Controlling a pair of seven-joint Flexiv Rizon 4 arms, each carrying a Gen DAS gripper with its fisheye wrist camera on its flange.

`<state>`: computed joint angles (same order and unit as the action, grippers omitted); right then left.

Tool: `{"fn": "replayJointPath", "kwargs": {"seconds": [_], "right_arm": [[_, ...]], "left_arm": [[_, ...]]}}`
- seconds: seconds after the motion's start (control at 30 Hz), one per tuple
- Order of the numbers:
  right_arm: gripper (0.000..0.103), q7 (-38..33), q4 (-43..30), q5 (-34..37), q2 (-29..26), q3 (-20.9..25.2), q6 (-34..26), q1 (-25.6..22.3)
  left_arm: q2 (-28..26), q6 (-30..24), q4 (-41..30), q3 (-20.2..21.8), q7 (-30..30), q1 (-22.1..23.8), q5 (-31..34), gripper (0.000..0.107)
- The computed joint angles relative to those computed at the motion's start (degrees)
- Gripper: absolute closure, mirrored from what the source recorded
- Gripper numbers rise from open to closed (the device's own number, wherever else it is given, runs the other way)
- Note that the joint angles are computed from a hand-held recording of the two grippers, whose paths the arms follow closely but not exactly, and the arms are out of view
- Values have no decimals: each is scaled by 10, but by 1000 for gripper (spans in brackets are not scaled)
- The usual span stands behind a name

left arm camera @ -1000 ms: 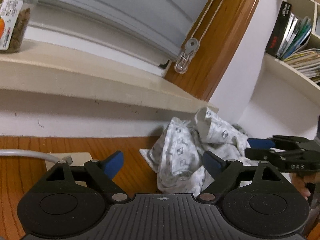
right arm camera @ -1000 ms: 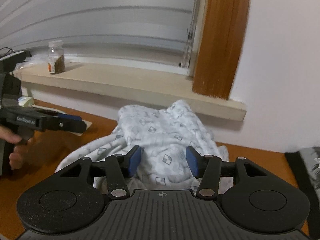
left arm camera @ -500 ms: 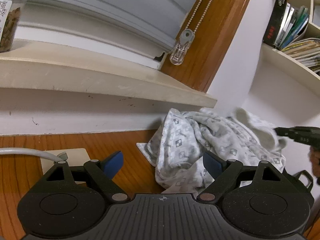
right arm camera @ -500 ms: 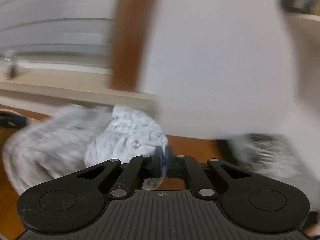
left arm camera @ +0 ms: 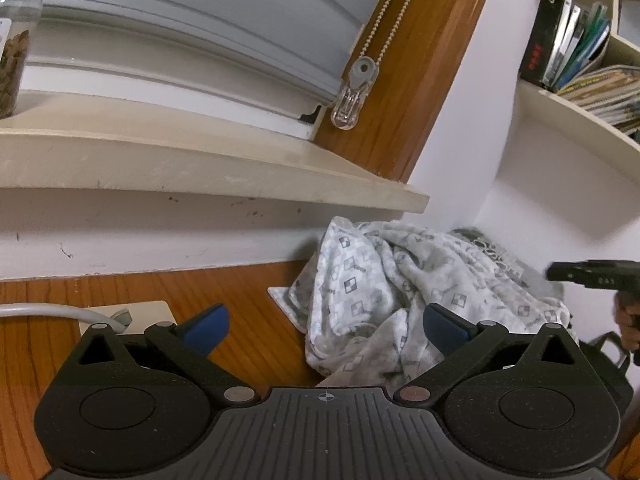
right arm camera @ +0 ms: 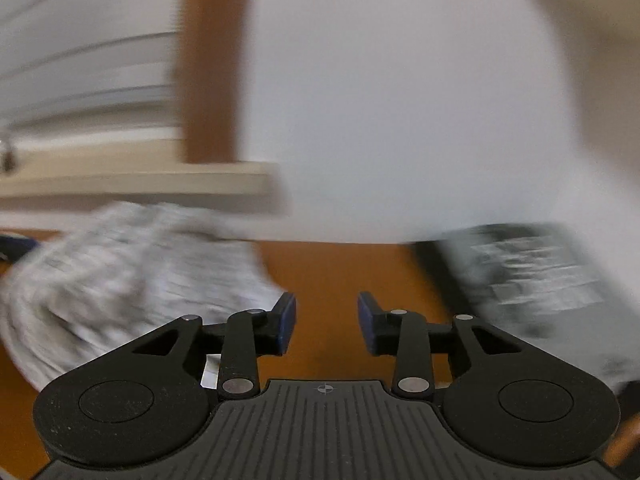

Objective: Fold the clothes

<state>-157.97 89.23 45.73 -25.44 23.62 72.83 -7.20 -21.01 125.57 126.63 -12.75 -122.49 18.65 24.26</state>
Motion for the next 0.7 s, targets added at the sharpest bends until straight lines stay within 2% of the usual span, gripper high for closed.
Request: {"fn": "replayJointPath", "kwargs": {"seconds": [0.13, 0.27, 0.4, 0.5, 0.6, 0.7], "right_arm": [[50, 32, -33, 30, -23, 19, -78, 14], [47, 79, -68, 25, -49, 4, -93, 58], [35, 144, -93, -28, -75, -19, -113, 95], [35, 157, -108, -22, -85, -5, -132, 77], [35, 110, -107, 39, -77, 30, -141, 30], [35, 93, -99, 49, -64, 22, -172, 27]], "left_arm": [[-3, 6, -2, -3, -5, 3, 7, 4], [-4, -1, -4, -7, -7, 7, 13, 4], [-5, -1, -3, -7, -9, 8, 11, 4], [-4, -1, -2, -4, -6, 5, 7, 4], [-4, -1, 0, 1, 1, -2, 1, 4], [-1, 3, 1, 1, 4, -6, 0, 4]]}}
